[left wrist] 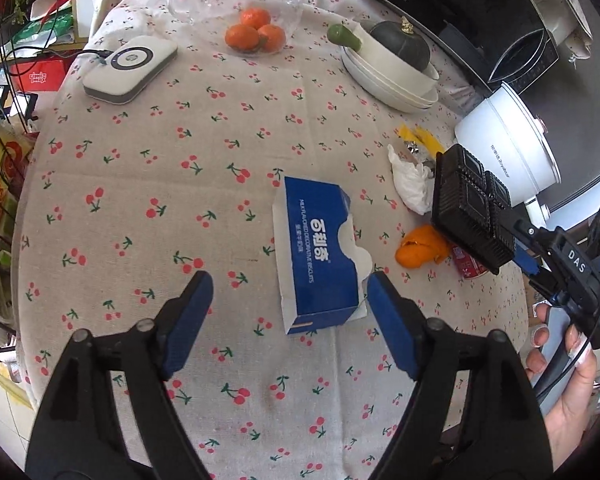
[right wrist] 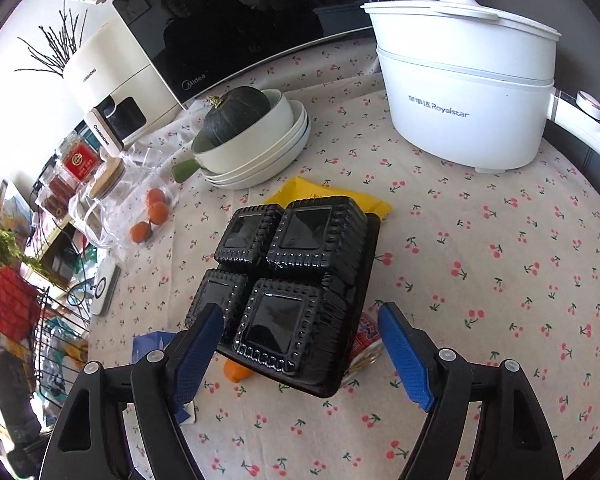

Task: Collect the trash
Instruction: 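Grasp the open blue biscuit box with the left tool while the right tool grasps the black tray, then carry the blue box and black tray over the brown bin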

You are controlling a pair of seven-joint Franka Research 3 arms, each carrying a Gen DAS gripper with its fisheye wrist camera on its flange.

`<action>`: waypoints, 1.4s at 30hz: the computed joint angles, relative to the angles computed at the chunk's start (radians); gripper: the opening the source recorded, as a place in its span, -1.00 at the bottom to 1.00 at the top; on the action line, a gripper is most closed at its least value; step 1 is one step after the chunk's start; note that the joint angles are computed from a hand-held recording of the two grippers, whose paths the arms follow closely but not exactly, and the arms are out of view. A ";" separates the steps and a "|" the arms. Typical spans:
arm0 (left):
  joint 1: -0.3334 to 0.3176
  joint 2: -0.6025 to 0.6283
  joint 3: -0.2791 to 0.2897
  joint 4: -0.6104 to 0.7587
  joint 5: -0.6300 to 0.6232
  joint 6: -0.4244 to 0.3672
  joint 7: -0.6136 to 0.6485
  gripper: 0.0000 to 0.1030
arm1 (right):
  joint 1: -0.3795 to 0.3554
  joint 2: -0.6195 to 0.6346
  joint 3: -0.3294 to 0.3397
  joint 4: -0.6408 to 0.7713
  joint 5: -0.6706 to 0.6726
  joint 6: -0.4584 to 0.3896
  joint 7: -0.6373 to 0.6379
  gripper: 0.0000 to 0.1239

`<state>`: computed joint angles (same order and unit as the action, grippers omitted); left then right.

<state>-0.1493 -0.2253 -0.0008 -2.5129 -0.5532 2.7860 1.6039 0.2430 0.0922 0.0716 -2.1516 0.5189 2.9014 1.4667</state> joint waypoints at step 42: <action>0.030 0.055 -0.067 0.015 0.378 0.001 -0.172 0.14 | 0.009 -0.033 -0.012 -0.084 0.191 -0.035 -0.176 0.12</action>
